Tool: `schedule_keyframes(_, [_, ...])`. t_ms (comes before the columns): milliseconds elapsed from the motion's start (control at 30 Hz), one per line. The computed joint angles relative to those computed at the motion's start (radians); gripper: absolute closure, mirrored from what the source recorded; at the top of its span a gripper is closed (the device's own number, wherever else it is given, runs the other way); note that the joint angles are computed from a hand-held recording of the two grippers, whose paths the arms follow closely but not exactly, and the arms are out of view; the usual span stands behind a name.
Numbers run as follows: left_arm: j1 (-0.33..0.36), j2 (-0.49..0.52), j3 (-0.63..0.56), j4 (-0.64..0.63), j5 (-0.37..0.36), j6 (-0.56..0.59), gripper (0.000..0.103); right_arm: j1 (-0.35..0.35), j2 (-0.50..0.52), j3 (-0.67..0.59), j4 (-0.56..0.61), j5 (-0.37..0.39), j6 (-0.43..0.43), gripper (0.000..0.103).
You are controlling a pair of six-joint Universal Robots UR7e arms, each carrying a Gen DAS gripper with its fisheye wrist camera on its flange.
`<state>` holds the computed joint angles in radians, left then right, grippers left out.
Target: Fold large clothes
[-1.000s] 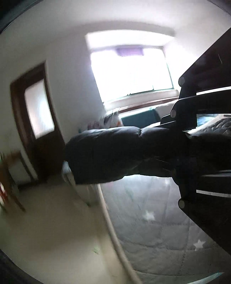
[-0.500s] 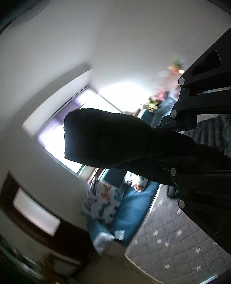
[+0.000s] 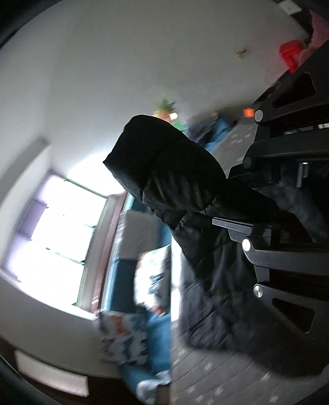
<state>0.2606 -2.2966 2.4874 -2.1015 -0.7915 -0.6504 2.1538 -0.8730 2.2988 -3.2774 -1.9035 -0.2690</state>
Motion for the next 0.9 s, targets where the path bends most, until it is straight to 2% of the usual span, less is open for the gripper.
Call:
schedule_keyframes(67, [0.034,0.090,0.066,-0.129,-0.056,-0.003,0.083,-0.010,-0.018,0.023,-0.017,-0.004,0.007,0.018])
schedule_keyframes(133, [0.107,0.233,0.122,-0.307,-0.135,0.036,0.083,-0.027,-0.040,0.051,-0.040,-0.005,0.016,0.018])
schedule_keyframes(200, [0.160,0.338,0.160,-0.408,-0.175,0.056,0.083,-0.047,-0.063,0.080,-0.060,-0.003,0.027,0.018])
schedule_keyframes(267, [0.278,0.430,0.188,-0.521,-0.216,0.148,0.083,-0.065,-0.084,0.105,-0.075,-0.004,0.039,0.018])
schedule_keyframes(367, [0.358,0.601,0.213,-0.646,-0.237,0.192,0.083,-0.085,-0.113,0.137,-0.086,-0.017,0.052,0.018])
schedule_keyframes(400, [0.395,0.615,0.223,-0.694,-0.226,0.236,0.082,-0.090,-0.124,0.147,-0.090,-0.020,0.055,0.018])
schedule_keyframes(500, [0.386,0.645,0.233,-0.723,-0.224,0.266,0.070,-0.089,-0.153,0.163,-0.096,-0.035,0.064,0.018])
schedule_keyframes(567, [0.414,0.666,0.226,-0.760,-0.245,0.311,0.059,-0.080,-0.171,0.165,-0.103,-0.040,0.069,0.018])
schedule_keyframes(600, [0.409,0.668,0.229,-0.770,-0.259,0.309,0.046,-0.074,-0.180,0.165,-0.106,-0.038,0.072,0.018])
schedule_keyframes(633, [0.393,0.644,0.225,-0.737,-0.279,0.295,0.029,-0.065,-0.196,0.162,-0.109,-0.028,0.078,0.018])
schedule_keyframes(667, [0.363,0.578,0.225,-0.691,-0.264,0.270,0.022,-0.058,-0.206,0.158,-0.115,-0.019,0.080,0.018])
schedule_keyframes(700, [0.343,0.554,0.232,-0.681,-0.265,0.256,0.015,-0.045,-0.214,0.151,-0.123,-0.011,0.079,0.018])
schedule_keyframes(800, [0.232,0.393,0.206,-0.465,-0.254,0.152,0.014,-0.001,-0.203,0.124,-0.164,-0.021,0.061,0.018])
schedule_keyframes(900, [0.203,0.207,0.138,-0.232,-0.251,0.132,0.014,0.026,-0.190,0.089,-0.154,-0.009,0.060,0.018])
